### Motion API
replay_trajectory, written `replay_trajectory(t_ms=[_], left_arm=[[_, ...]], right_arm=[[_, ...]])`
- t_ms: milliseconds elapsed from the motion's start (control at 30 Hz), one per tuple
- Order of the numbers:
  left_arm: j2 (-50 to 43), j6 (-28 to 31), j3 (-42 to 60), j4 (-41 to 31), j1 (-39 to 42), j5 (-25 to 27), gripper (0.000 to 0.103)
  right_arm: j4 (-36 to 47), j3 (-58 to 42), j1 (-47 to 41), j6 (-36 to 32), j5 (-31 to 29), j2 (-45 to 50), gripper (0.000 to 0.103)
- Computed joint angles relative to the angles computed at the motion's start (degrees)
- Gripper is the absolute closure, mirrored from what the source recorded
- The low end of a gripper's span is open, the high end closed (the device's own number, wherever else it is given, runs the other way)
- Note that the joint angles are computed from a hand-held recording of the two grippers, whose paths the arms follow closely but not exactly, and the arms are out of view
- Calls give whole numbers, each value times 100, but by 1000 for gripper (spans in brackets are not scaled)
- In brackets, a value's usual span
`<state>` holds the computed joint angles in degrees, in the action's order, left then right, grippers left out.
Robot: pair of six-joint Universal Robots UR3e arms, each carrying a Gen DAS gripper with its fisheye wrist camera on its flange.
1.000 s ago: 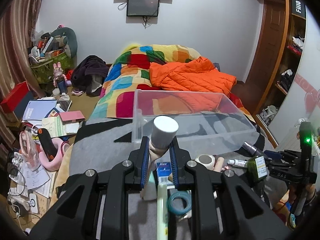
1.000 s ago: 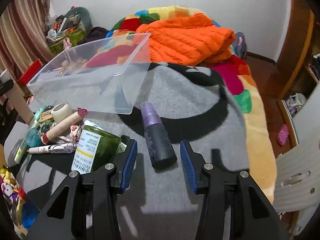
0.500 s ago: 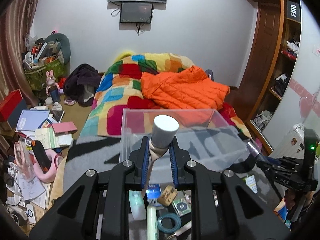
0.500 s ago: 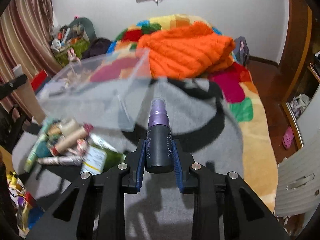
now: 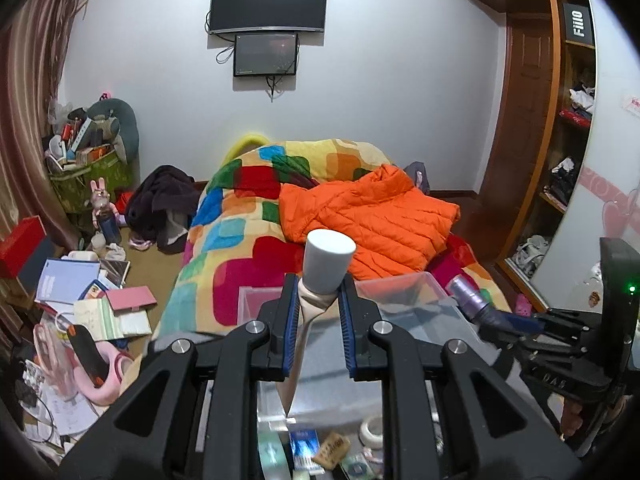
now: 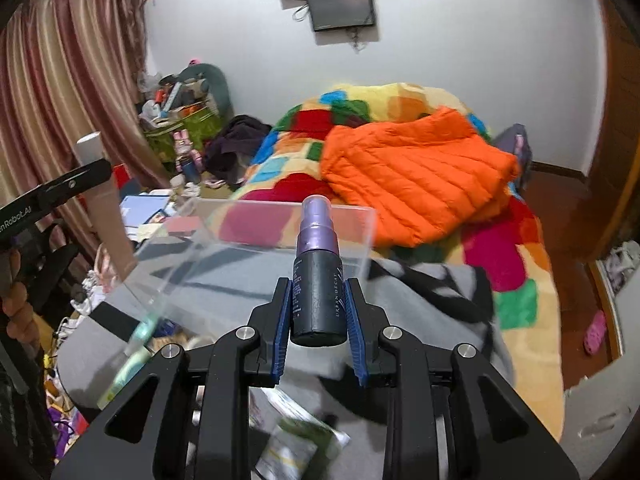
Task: Organize objects
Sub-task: 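Drop the beige tube into the clear box with the left tool while the right tool grasps the purple spray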
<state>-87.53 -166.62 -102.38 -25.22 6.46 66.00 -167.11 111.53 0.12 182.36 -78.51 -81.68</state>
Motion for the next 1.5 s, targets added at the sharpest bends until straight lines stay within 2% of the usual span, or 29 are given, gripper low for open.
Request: replay_trajectory(t_ms=[67, 200, 400, 633, 767, 900, 1000, 1067, 1133, 1300, 1400, 1500], left_arm=[[-319, -27, 203, 138, -188, 329, 84], [-864, 33, 499, 45, -379, 621, 84], [-1505, 257, 566, 135, -717, 1101, 84], [-1925, 503, 721, -162, -1009, 1072, 84], [-1938, 590, 692, -264, -1061, 990, 82], [-1772, 619, 663, -632, -866, 584, 77], [-1530, 629, 489, -644, -734, 406, 65], [-1322, 644, 344, -627, -656, 312, 48], [-1119, 670, 214, -639, -578, 195, 43], [-492, 729, -64, -838, -309, -74, 33], [-24, 742, -322, -940, -15, -282, 21], [460, 842, -667, -1012, 303, -413, 19]], right_arm=[[250, -498, 124, -19, -5, 392, 80], [880, -1491, 283, -103, -58, 1202, 80], [1568, -2391, 428, -220, -288, 1947, 80], [2011, -3020, 619, -376, -604, 2390, 80], [2094, -3036, 679, -455, -649, 2374, 79], [1985, -2793, 712, -485, -750, 2191, 79], [1823, -2440, 699, -507, -725, 1867, 77], [1712, -2245, 682, -511, -719, 1669, 71], [1566, -1961, 649, -496, -682, 1369, 64], [1341, -1472, 646, -440, -739, 753, 56], [1156, -1113, 660, -364, -840, 330, 50], [914, -779, 741, -300, -1067, 11, 44]])
